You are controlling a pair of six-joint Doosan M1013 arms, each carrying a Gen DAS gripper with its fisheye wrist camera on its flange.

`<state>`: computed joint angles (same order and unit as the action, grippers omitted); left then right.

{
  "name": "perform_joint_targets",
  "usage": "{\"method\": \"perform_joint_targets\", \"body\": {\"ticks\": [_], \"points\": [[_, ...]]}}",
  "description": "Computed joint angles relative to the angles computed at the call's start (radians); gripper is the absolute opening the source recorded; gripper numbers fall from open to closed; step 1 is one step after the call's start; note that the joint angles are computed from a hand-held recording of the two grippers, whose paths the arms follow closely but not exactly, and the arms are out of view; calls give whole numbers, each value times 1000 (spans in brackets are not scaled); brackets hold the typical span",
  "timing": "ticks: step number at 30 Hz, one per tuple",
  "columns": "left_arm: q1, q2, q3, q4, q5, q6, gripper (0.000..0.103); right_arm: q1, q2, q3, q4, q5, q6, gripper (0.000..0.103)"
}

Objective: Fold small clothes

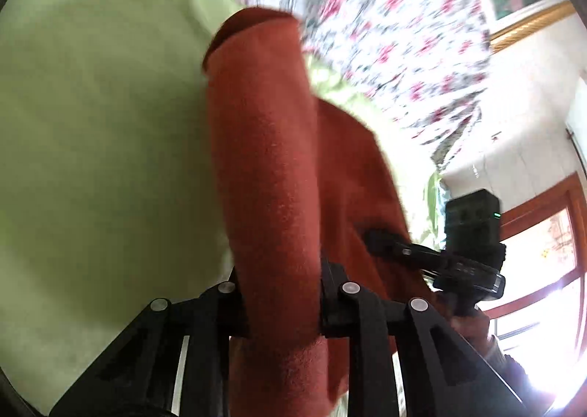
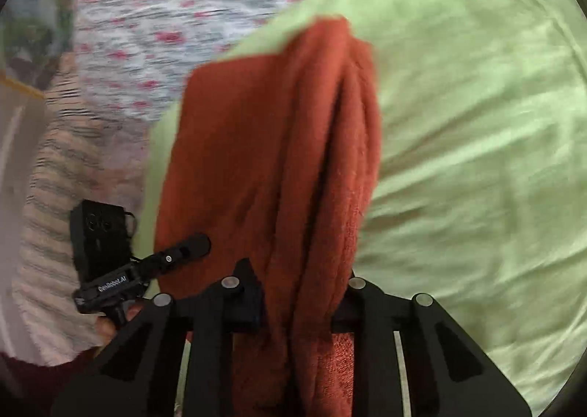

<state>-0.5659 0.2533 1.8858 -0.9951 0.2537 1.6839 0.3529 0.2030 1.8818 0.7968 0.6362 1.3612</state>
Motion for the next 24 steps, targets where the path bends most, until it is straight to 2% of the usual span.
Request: {"method": "perform_joint_targets", "body": {"ticks": [2, 4, 7, 10, 14, 16, 19, 21, 23, 24], "points": [[-6, -68, 67, 94, -30, -106, 21, 31, -3, 7, 78, 3, -68, 24], [-11, -141, 145, 247, -55, -290, 21, 66, 6, 12, 160, 11, -142, 24], [-20, -213, 231, 489, -62, -573, 21, 128, 41, 13, 272, 39, -242, 24], [-13, -250, 302, 497, -45, -636, 22, 175, 86, 2, 270, 72, -229, 24], [22, -257, 360, 168, -36, -365, 34, 201, 111, -6, 195, 68, -136, 28], [45, -266, 367, 99, -46, -294, 35, 196, 111, -8, 163, 77, -78, 35], [93, -253, 348, -8, -36, -162, 35, 208, 99, -23, 56, 76, 16, 36], [131, -221, 320, -50, -7, -88, 36, 217, 87, -30, -18, 73, 62, 36], [156, -189, 294, -105, 12, -25, 41, 224, 80, -39, -62, 75, 96, 36], [178, -170, 281, -170, 30, 38, 42, 222, 76, -37, -73, 77, 102, 36]]}}
